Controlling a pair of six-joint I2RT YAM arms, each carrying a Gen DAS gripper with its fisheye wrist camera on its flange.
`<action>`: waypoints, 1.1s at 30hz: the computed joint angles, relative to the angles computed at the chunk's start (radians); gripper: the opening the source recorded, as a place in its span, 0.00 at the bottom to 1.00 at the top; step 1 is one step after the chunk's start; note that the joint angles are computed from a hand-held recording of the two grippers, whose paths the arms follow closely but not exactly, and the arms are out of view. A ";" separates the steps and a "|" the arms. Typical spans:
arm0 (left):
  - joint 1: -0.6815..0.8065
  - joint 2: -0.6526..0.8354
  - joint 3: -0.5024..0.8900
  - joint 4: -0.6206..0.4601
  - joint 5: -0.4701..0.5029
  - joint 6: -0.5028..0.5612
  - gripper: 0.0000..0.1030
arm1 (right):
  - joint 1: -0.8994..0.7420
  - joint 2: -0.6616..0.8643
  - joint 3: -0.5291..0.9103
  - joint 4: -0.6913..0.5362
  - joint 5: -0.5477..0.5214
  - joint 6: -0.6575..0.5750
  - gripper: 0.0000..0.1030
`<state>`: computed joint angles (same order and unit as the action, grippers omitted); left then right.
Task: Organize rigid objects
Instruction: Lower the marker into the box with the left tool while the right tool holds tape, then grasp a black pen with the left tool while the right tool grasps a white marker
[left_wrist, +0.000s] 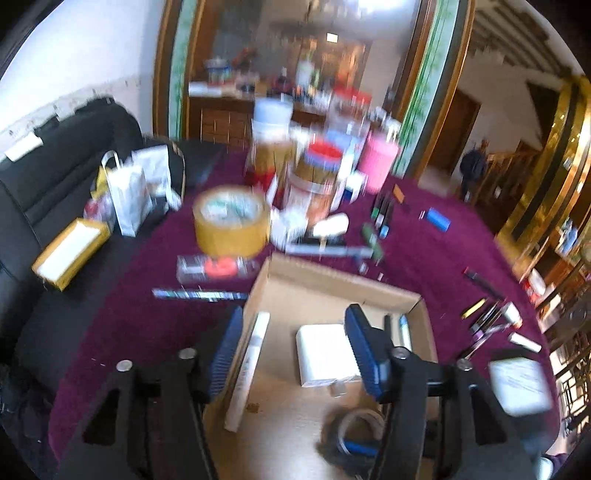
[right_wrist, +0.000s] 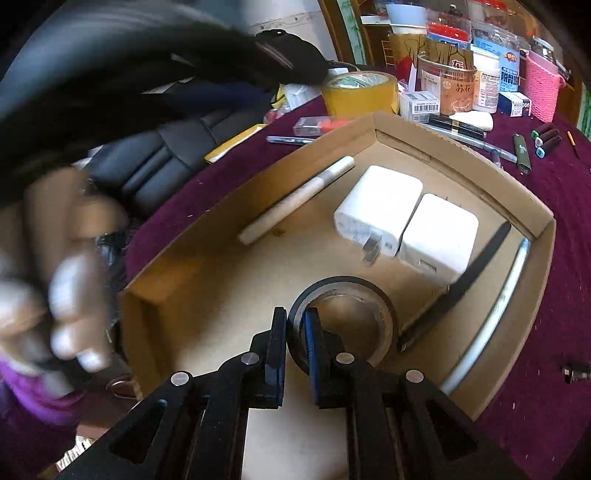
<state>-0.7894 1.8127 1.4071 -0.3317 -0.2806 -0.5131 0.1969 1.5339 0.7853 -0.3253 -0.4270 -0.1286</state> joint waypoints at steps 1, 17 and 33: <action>-0.005 -0.029 -0.029 0.022 -0.009 -0.002 0.66 | -0.001 0.001 -0.005 0.024 0.017 0.008 0.12; -0.183 -0.060 -0.017 0.086 -0.009 -0.081 0.82 | -0.785 -0.549 -0.229 -0.139 -0.316 -0.282 0.65; -0.433 0.442 0.649 -0.154 0.043 -0.089 0.82 | -1.675 -0.046 0.112 -0.624 -0.611 -0.973 0.72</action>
